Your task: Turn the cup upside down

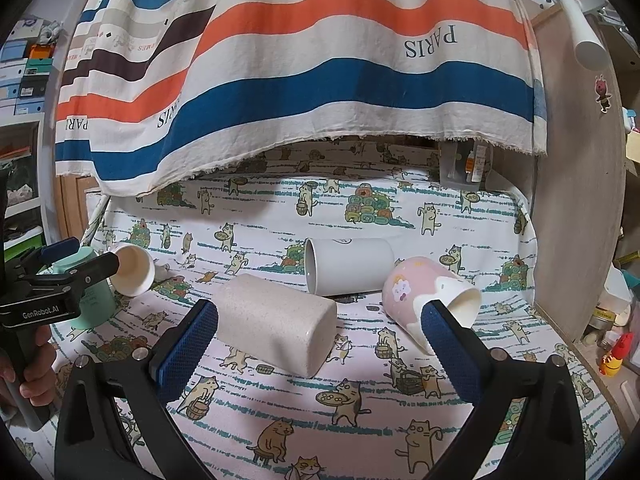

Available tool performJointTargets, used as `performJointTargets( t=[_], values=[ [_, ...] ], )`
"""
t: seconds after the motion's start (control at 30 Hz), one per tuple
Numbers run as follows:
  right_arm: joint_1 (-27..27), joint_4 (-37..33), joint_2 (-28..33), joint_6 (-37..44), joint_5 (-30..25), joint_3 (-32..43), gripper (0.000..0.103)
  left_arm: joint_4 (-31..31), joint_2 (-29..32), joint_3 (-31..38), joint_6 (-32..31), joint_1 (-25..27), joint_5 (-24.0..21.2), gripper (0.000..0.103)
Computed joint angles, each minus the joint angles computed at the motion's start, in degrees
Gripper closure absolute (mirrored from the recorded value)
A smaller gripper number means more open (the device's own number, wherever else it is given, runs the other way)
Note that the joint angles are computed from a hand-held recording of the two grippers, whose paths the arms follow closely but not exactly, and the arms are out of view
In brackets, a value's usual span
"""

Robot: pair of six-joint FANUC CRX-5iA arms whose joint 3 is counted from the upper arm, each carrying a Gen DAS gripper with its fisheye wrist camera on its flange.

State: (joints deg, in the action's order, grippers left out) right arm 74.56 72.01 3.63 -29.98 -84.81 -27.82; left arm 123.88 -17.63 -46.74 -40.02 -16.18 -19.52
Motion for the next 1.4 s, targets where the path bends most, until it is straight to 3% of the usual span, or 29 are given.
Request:
performJointTargets(
  t=[1.27,1.33,1.4],
  values=[
    [0.23,0.41,-0.21,-0.31,-0.03,-0.37,0.001,0.20,-0.02,0.10,-0.84,-0.24,0.61,0.000],
    [0.32,0.43,-0.34,-0.16,0.19,-0.43,0.001,3.80,-0.77,0.01,-5.33,-1.89,1.83,0.000],
    [0.37,0.53,-0.53,-0.03,0.39,-0.56,0.001,12.31,-2.40,-0.09,-14.14,-4.90,3.13,0.000]
  ],
)
